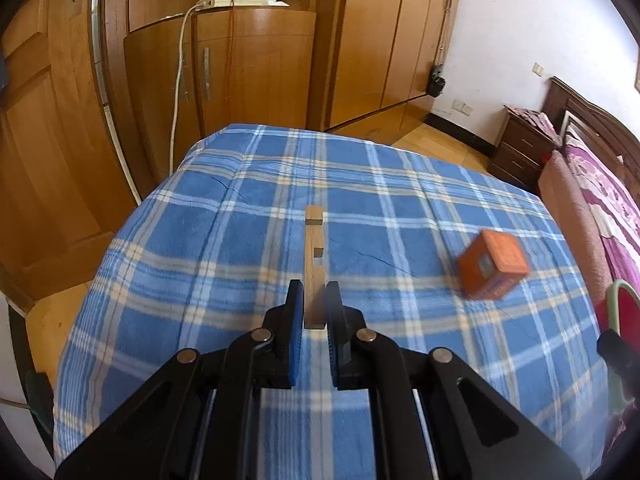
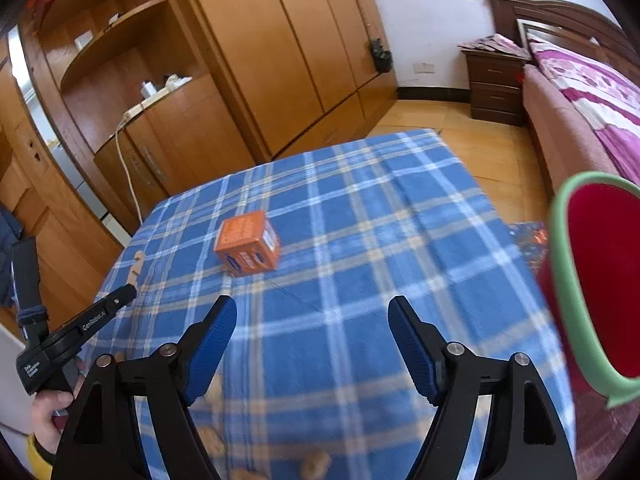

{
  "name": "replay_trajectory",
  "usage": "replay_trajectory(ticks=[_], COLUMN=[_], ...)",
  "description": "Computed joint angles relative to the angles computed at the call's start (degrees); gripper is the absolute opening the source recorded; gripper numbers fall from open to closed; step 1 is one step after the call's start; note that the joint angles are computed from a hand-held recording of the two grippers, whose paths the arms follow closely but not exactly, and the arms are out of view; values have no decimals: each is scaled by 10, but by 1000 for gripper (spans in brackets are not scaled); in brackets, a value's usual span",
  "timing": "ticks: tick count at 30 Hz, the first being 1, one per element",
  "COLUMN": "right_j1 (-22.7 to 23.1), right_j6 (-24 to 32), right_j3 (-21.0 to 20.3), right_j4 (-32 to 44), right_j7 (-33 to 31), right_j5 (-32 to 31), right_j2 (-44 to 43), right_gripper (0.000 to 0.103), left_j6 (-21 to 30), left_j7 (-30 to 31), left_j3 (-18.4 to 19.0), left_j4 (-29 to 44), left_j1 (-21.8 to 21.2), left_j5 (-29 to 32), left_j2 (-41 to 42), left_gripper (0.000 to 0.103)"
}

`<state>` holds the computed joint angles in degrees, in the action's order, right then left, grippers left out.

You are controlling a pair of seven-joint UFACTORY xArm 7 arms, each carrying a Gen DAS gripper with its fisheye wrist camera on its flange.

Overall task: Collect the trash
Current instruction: 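Grasp the orange box with the right tool while the left tool holds the stick, then carry the wooden stick and orange box over the red bucket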

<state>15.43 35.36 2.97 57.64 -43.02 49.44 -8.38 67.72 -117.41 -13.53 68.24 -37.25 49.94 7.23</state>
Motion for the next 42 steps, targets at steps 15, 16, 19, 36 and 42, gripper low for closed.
replay_trajectory(ticks=[15,16,19,36,42], right_j1=[28,30,34,13,2], right_j6=[-36,-42,-50,-79,-63], right_j3=[66,70,78,108,106], right_j4=[94,101,118,146,126], right_j7=[85,98,128,168,126], right_j5=[-75,-93,-136,-193,-135], right_j2=[116,125,148,193,162], right_gripper=[79,79,79,54,54], left_j6=[-41,-47,-58,-69,-68], left_j7=[-16,-18,-19,-17,-15], left_j3=[14,14,15,17,15], left_j4=[-33,-35,-38,-40,-35], left_j1=[28,30,32,35,31], left_j5=[-6,-6,-5,-3,0], left_j2=[0,0,0,2,2], left_gripper=[10,10,10,10,10])
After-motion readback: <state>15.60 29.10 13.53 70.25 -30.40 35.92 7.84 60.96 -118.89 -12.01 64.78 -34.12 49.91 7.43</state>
